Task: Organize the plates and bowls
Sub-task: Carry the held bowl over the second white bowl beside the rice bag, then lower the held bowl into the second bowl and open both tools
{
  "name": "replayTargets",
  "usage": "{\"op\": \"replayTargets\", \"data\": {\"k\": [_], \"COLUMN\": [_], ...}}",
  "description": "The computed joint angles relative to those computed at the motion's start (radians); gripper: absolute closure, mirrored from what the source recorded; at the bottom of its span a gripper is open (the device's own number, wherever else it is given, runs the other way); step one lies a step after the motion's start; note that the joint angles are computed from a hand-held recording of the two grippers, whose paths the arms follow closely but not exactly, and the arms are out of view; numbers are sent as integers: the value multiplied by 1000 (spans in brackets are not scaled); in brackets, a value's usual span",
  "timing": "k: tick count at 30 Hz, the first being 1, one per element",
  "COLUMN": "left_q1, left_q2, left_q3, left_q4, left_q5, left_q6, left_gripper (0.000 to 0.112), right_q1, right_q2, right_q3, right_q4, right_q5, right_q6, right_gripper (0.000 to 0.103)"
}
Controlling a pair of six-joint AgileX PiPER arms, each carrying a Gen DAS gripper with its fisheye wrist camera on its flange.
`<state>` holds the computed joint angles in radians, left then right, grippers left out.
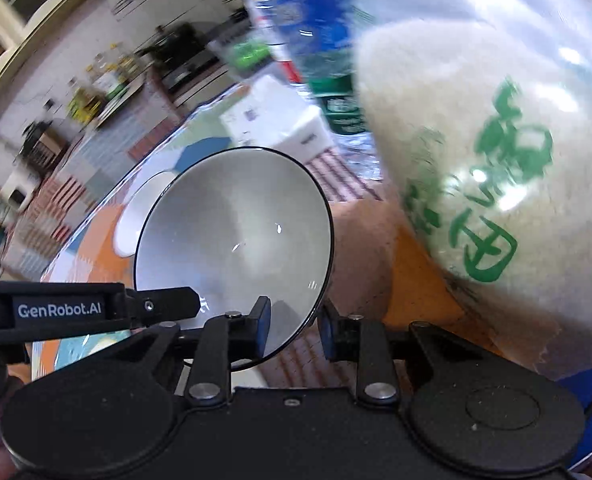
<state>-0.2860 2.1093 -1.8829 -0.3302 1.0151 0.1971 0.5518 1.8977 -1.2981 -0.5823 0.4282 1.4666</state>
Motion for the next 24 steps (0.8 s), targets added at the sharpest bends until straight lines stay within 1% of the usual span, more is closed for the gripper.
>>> {"op": "replayTargets", "data": {"k": [1,3,5,10,13,16,21,24], "left_q1": [6,17,21,35,44,42,35,42], "left_q2": [-21,-67,-112,-226,-279,-329,-365,-368], "left_q3": [16,52,91,201,250,307,366,383], "left_q4": [-2,6,22,40,41,54,73,64], "left_q5": [6,21,29,26,34,26,22,34], "left_q6": [5,-1,-7,5,3,-23,-55,-53], "left_gripper": [101,100,100,100,100,100,100,99], "right_q1": [1,13,21,70,85,99,125,124], "right_q2": [-16,-49,-82,-136,-166,-194,-217,-219], "right_q3": [0,19,35,32,36,50,68,70], "right_q4": [40,34,68,105,165,207,207,240], "right_q5": [2,-7,-16,29,47,57,69,72], "right_q6": [-57,-71,-127,-207,-285,-331,-342,-381], "right_gripper": [73,73,73,73,73,73,73,73]}}
